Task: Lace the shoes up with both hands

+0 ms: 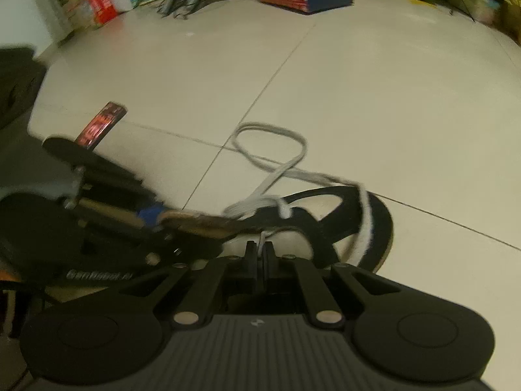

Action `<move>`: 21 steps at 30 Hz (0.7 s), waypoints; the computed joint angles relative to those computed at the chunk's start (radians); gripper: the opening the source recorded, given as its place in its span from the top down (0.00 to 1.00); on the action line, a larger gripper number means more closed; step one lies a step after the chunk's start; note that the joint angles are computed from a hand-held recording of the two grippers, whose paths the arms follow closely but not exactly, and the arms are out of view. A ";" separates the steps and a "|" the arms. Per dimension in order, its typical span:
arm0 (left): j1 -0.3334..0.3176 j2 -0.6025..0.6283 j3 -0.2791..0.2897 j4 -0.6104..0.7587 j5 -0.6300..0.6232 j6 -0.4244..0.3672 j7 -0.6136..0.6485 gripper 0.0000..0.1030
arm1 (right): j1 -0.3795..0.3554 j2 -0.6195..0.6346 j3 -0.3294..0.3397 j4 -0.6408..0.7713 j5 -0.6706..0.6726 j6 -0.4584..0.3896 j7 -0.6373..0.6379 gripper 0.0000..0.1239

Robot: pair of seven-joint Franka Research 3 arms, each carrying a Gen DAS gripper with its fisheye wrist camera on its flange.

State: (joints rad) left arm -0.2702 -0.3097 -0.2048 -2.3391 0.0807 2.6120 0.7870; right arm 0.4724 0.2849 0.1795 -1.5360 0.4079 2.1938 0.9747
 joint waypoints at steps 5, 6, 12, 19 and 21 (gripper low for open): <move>-0.003 -0.011 0.009 -0.013 -0.012 0.005 0.003 0.85 | -0.012 -0.020 0.002 -0.006 0.037 -0.049 0.007 0.96; -0.005 -0.015 0.012 -0.017 -0.020 0.007 0.006 0.85 | -0.015 -0.025 0.003 -0.010 0.048 -0.059 0.006 0.96; -0.003 -0.020 0.021 -0.033 -0.054 0.023 -0.003 0.87 | -0.019 -0.061 0.004 -0.043 0.089 -0.091 0.004 0.96; -0.005 -0.050 0.029 -0.051 -0.099 0.006 -0.030 0.88 | -0.035 -0.088 0.010 -0.059 0.205 -0.189 0.006 0.96; -0.001 -0.056 0.029 -0.053 -0.097 -0.004 -0.042 0.88 | -0.039 -0.083 0.013 -0.053 0.249 -0.231 0.004 0.96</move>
